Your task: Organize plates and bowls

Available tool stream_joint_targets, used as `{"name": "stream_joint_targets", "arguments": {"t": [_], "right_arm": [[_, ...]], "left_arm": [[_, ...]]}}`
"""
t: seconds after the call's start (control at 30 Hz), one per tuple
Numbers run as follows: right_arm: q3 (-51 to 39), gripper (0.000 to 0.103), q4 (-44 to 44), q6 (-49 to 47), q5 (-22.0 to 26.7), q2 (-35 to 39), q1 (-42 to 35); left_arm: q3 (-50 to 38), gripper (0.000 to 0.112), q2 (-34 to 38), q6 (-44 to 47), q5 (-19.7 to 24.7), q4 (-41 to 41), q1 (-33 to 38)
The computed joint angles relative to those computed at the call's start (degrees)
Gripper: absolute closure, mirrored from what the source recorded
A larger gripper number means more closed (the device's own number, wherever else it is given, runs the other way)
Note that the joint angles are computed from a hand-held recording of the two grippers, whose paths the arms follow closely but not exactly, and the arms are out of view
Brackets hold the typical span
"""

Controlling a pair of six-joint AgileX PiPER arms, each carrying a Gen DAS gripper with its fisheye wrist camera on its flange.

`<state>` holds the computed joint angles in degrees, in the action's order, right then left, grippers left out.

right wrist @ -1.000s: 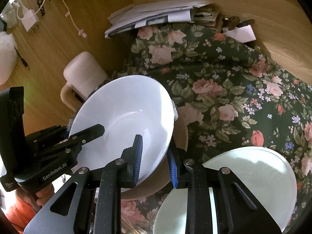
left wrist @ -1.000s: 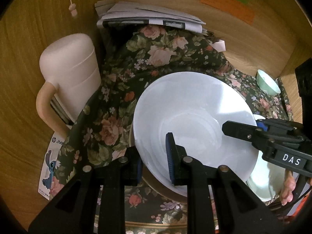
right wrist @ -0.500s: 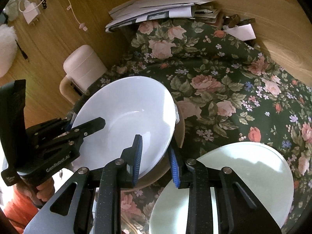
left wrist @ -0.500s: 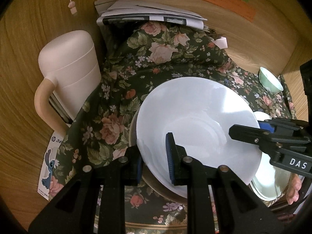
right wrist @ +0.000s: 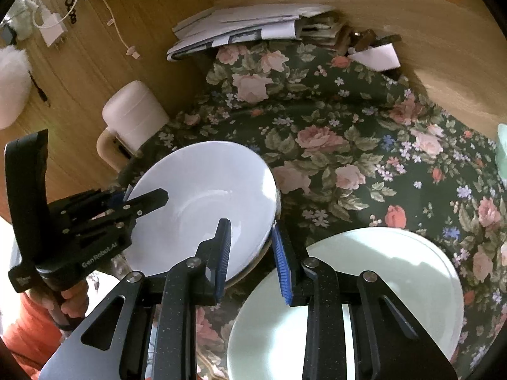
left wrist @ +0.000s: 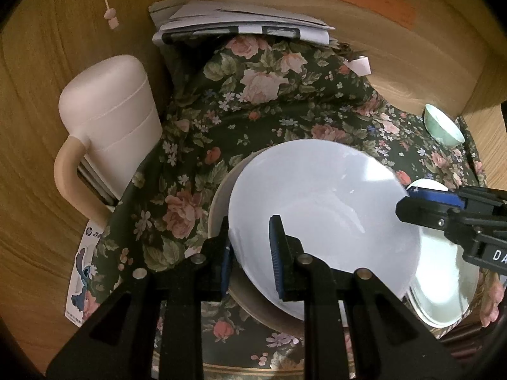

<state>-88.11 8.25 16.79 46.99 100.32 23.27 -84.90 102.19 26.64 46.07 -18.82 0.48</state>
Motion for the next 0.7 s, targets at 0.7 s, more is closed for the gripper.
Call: {"name": "stream_joint_targets", "arguments": {"t": [0.7], "right_arm": [[4.18, 0.050, -7.39, 2.71, -4.41, -7.69, -1.86]], "left_arm": [[-2.58, 0.050, -4.73, -0.32, -3.16, 0.52, -3.49]]}}
